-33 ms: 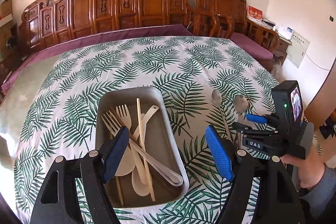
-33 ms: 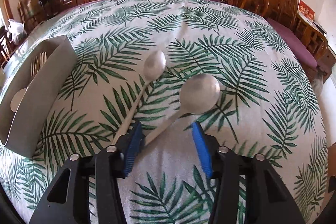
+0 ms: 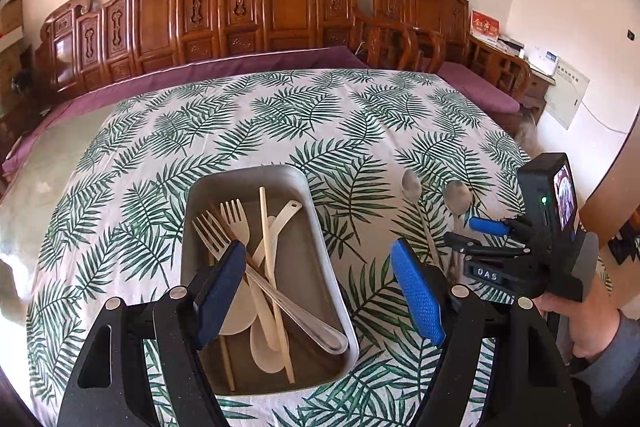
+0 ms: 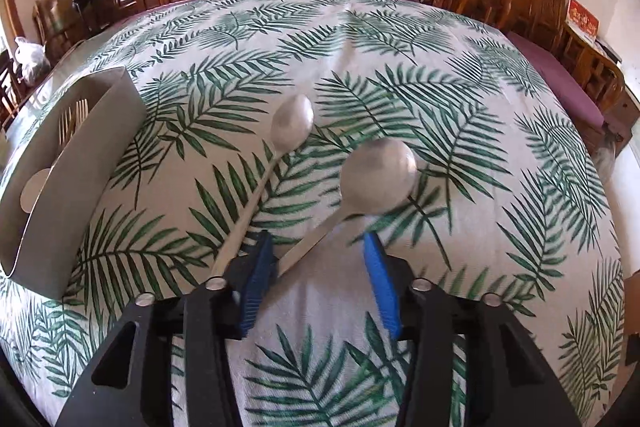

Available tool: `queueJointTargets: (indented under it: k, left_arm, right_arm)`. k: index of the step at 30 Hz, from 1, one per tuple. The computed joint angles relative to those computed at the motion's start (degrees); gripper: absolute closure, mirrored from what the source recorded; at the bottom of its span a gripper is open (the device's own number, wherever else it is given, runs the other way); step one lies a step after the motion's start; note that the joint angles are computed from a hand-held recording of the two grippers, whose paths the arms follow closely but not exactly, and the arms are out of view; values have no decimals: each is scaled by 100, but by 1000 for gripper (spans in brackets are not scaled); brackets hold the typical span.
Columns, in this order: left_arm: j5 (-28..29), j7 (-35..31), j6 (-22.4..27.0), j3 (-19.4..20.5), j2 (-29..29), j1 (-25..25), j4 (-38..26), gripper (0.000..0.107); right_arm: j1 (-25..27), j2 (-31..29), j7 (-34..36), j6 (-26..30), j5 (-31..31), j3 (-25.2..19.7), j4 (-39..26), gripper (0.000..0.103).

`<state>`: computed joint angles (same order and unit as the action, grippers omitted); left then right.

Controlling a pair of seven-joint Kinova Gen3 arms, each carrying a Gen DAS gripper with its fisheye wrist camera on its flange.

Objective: Organize utensils
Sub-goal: 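Grasp a metal spoon by its handle with the right gripper, then grasp the other metal spoon by its handle with the left gripper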

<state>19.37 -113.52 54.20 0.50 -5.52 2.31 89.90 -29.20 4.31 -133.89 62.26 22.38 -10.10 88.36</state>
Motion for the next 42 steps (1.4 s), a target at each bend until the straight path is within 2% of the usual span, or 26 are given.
queueJointTargets:
  k: [6,11,15,16,19,26,30,34,37,42]
  left_arm:
    - [27,27,-11,25,-53,46,39,36]
    - [-116,219,-43,144,-81,142,98,36]
    - [-336,487,-104,272,-68,261,129,36]
    - [-407,589,-88,314,-44,293,120,36]
    - [-602,868,-101,419,-7,392,145,36]
    - [-1011,1456,-115,698,301,731,-6,36]
    - [-1189,1801,-77,830,718,983,-275,45]
    - [-1751,2295,114,917,1338,1376,-739,53]
    - [-2146,2595,318,866,1743,1651,-1066,63]
    - [-2150,2682,862,769,2289,1752,-1676,73]
  right_arm:
    - [144,-230,535,329,-258,-11,82,66]
    - [412,-428,857,102,-580,34,307,66]
    - [501,-428,912,-81,-577,1,366,67]
    - [523,-417,967,-124,-601,8,363,71]
    - [563,-396,1226,-159,-668,15,331,95]
    - [739,-526,1718,-218,-891,87,425,96]
    - [984,-699,2022,-423,-1186,237,531,96]
    - [1263,-824,2427,-586,-1685,398,632,95]
    - [1417,-870,2614,-653,-1916,447,680,95]
    - [1551,-865,2774,-703,-2156,460,696,95]
